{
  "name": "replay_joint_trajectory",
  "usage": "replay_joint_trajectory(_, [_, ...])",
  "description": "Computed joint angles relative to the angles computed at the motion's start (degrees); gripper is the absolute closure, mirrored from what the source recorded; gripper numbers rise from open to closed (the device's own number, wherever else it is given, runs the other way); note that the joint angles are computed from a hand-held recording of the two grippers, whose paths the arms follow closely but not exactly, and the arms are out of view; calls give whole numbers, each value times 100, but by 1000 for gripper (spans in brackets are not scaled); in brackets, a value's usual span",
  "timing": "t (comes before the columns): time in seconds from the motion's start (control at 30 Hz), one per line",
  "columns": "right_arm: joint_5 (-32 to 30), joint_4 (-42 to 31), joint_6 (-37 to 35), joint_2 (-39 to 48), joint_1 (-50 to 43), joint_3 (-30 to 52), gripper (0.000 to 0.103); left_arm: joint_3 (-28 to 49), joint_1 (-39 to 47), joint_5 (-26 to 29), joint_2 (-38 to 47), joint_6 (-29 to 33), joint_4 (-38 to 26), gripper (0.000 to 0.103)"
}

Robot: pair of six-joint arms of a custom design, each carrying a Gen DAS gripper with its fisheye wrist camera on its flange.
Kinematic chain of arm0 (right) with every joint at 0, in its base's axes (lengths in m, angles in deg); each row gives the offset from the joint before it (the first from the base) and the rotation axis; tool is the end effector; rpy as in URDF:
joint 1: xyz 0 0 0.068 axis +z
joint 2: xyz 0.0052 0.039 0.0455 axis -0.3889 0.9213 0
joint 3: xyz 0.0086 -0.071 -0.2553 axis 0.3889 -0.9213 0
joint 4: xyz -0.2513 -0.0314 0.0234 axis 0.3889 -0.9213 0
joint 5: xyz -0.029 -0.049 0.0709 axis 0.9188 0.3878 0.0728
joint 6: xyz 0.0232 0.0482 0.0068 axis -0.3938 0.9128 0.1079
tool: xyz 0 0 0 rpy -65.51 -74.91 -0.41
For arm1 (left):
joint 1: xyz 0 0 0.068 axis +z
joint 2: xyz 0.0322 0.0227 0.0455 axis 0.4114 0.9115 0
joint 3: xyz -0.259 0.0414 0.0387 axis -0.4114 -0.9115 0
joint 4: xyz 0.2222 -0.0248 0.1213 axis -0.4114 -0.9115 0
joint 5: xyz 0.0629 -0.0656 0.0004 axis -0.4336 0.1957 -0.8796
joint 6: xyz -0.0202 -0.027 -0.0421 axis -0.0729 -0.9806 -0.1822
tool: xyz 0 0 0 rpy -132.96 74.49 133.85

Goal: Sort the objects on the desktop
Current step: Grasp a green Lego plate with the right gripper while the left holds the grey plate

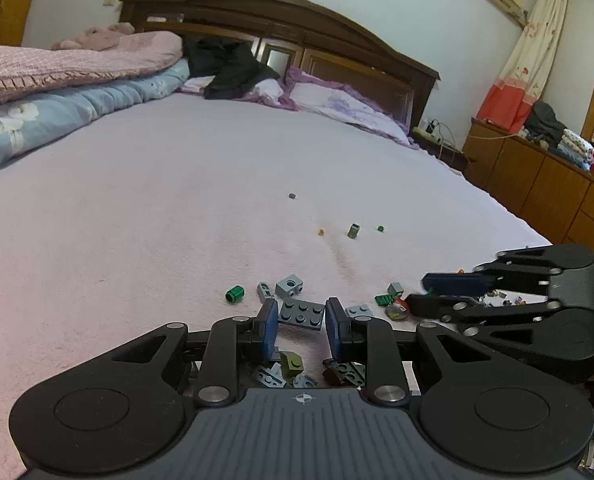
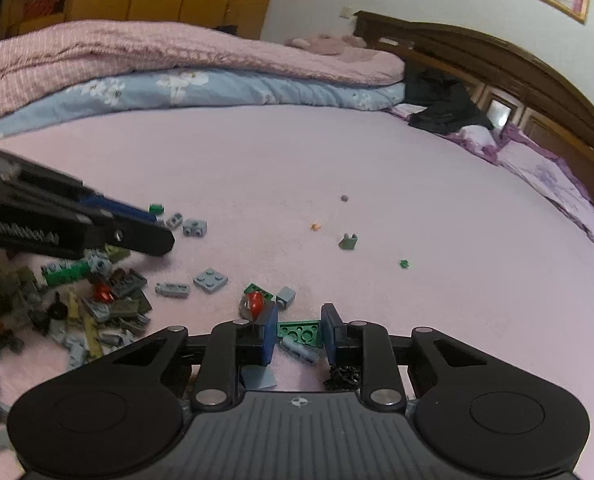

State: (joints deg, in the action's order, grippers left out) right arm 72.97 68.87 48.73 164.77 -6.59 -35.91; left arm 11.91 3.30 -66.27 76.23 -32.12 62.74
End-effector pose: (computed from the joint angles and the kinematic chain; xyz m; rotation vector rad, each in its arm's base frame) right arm 0.2649 0.0845 0.1905 -0.8472 2.0496 0.1431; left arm 0.2740 -0.1060 0.1746 0.0858 2.1205 -0.4206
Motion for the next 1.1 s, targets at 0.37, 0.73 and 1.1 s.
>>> replay_joint_trajectory(0.37, [684, -2201, 1530, -2912, 518, -513, 77, 128, -48, -68, 63, -13, -138, 76])
replay_joint_trajectory(0.73, [-947, -4517, 1185, -4741, -1081, -291, 77, 457, -1203, -1895, -843, 187, -1320, 76])
replay_joint_trajectory(1.1, [-4404, -8129, -3918, -3374, -6834, 528, 77, 2035, -3656, -3668, -728, -1285, -4099, 76])
